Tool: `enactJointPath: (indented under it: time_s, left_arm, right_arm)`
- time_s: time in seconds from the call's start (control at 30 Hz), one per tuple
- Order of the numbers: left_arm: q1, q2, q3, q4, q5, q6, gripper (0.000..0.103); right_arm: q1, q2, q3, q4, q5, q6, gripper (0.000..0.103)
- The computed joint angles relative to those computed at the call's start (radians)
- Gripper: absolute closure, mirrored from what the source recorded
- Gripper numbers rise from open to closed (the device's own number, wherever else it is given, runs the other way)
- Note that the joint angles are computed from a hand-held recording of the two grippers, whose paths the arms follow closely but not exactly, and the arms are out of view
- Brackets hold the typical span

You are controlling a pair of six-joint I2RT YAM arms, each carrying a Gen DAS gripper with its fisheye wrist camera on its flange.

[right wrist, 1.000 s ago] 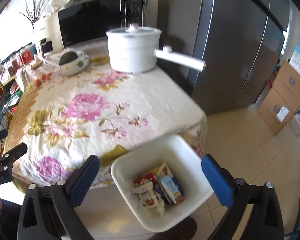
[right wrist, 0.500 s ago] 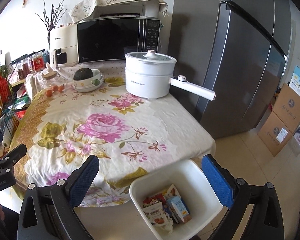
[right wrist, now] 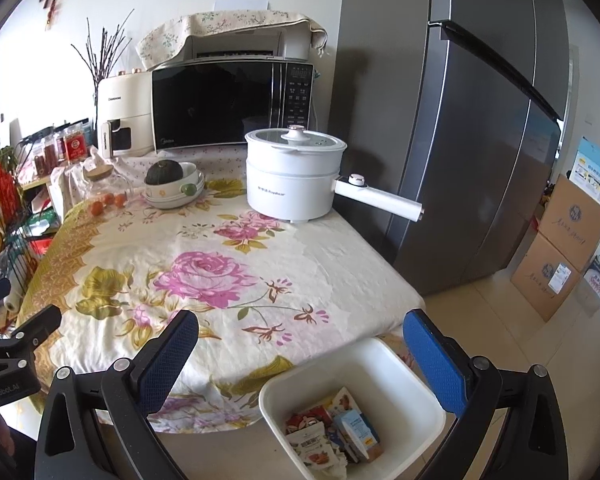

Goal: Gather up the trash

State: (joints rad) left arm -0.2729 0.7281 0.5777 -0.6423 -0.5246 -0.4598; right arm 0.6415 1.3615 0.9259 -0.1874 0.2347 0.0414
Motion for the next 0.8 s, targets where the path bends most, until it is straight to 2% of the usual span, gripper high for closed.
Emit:
enactJointPath:
  time_s: [0.8]
  left_arm:
    - [0.022,-0.029,-0.005,0.005,0.042,0.016,0.0]
  right_arm:
    - [-0.013,-0.021,-0.01,0.026,-0.013,-0.013,0.0]
